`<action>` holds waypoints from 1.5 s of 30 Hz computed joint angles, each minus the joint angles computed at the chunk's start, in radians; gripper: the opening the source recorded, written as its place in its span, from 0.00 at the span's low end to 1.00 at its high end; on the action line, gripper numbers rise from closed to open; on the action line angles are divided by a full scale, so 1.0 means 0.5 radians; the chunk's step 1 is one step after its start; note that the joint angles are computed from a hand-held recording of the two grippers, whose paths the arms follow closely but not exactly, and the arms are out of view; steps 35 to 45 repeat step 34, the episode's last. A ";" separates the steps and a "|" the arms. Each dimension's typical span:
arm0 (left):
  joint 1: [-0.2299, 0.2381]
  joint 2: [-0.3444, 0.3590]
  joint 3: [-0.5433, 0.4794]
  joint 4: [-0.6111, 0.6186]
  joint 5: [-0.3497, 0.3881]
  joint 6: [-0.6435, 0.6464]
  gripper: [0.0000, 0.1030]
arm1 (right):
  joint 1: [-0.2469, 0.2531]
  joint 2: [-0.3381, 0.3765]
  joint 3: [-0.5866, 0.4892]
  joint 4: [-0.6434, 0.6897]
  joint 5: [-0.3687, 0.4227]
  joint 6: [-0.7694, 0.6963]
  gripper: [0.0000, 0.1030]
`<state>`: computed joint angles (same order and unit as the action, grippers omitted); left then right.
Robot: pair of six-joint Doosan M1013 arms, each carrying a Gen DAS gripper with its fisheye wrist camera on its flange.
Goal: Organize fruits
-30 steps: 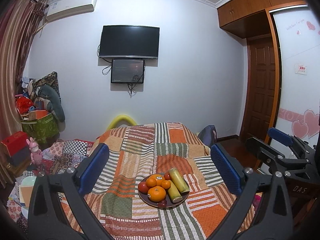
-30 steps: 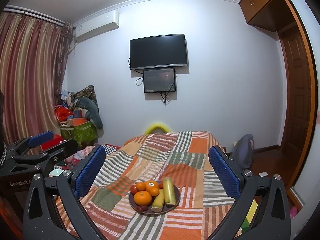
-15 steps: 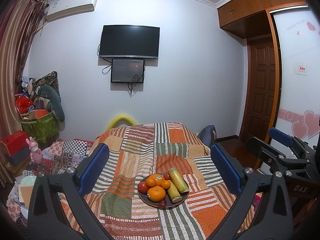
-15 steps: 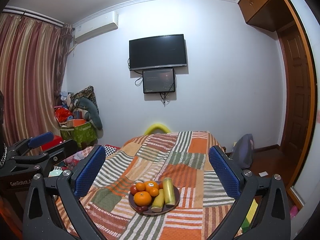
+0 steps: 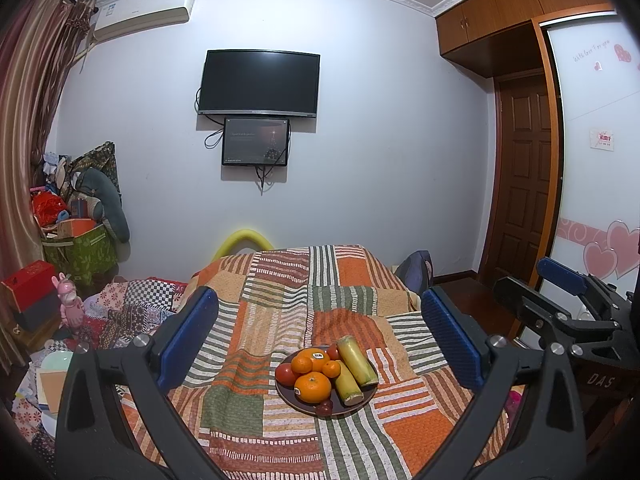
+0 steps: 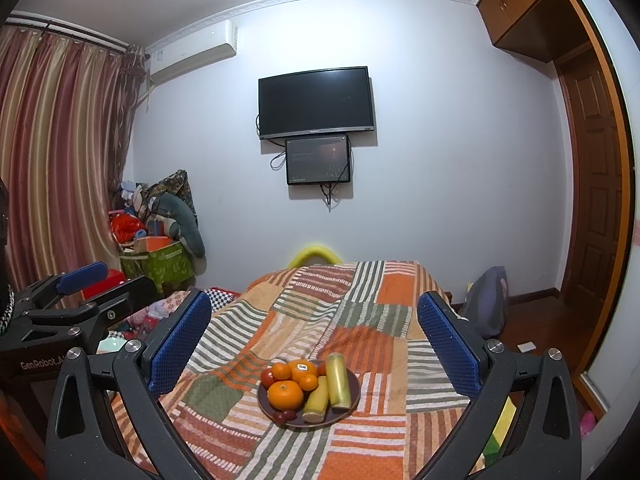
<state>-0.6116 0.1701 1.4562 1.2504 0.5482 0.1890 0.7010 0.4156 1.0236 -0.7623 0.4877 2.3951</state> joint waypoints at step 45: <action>0.002 0.053 -0.065 -0.230 0.001 0.184 1.00 | -0.001 0.024 -0.029 -0.037 0.097 0.032 1.00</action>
